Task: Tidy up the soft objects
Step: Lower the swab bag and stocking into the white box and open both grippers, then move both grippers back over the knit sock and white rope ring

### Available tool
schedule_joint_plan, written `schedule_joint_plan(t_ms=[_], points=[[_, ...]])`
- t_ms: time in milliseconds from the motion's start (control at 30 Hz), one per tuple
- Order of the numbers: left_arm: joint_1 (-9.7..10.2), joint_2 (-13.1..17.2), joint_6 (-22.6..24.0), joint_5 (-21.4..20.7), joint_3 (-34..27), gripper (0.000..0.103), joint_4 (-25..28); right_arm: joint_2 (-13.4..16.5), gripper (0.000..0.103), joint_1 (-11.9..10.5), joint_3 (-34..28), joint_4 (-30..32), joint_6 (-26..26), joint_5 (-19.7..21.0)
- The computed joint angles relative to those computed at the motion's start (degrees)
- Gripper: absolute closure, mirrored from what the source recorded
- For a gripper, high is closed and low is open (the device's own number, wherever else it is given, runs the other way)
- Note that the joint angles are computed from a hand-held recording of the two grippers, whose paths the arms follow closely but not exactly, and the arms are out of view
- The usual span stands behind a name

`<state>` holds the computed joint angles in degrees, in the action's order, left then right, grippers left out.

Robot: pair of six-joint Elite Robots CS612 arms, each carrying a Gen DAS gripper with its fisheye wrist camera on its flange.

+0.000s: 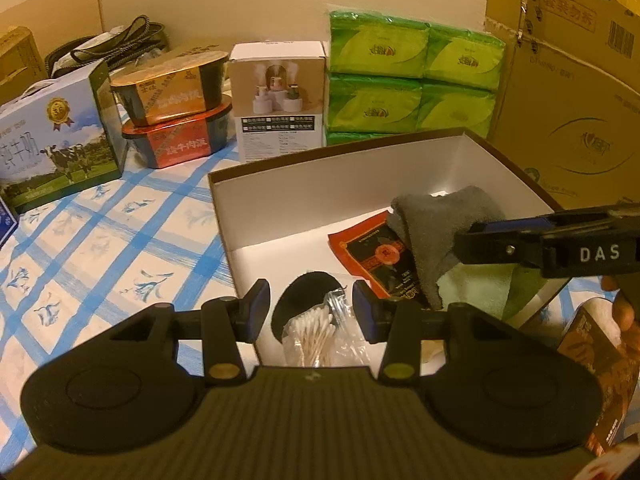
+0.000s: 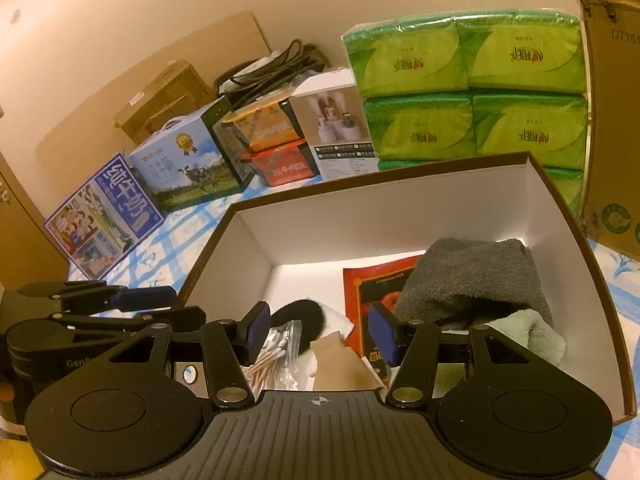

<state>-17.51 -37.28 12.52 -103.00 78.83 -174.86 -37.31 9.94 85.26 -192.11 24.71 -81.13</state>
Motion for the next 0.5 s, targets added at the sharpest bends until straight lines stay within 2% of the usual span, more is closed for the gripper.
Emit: schedule_joint_plan(t_ms=[267,500], points=[[0.68,-2.2,-1.8,1.9,2.7,0.062,-2.4,-2.2,0.048,0.1,2.8,-1.7,-0.4,-1.1],[2.42,-6.8,-4.5,2.8,9.3,0.062,-4.9,-6.8,0.048,-0.4,10.2,-6.3,0.2,-0.7]])
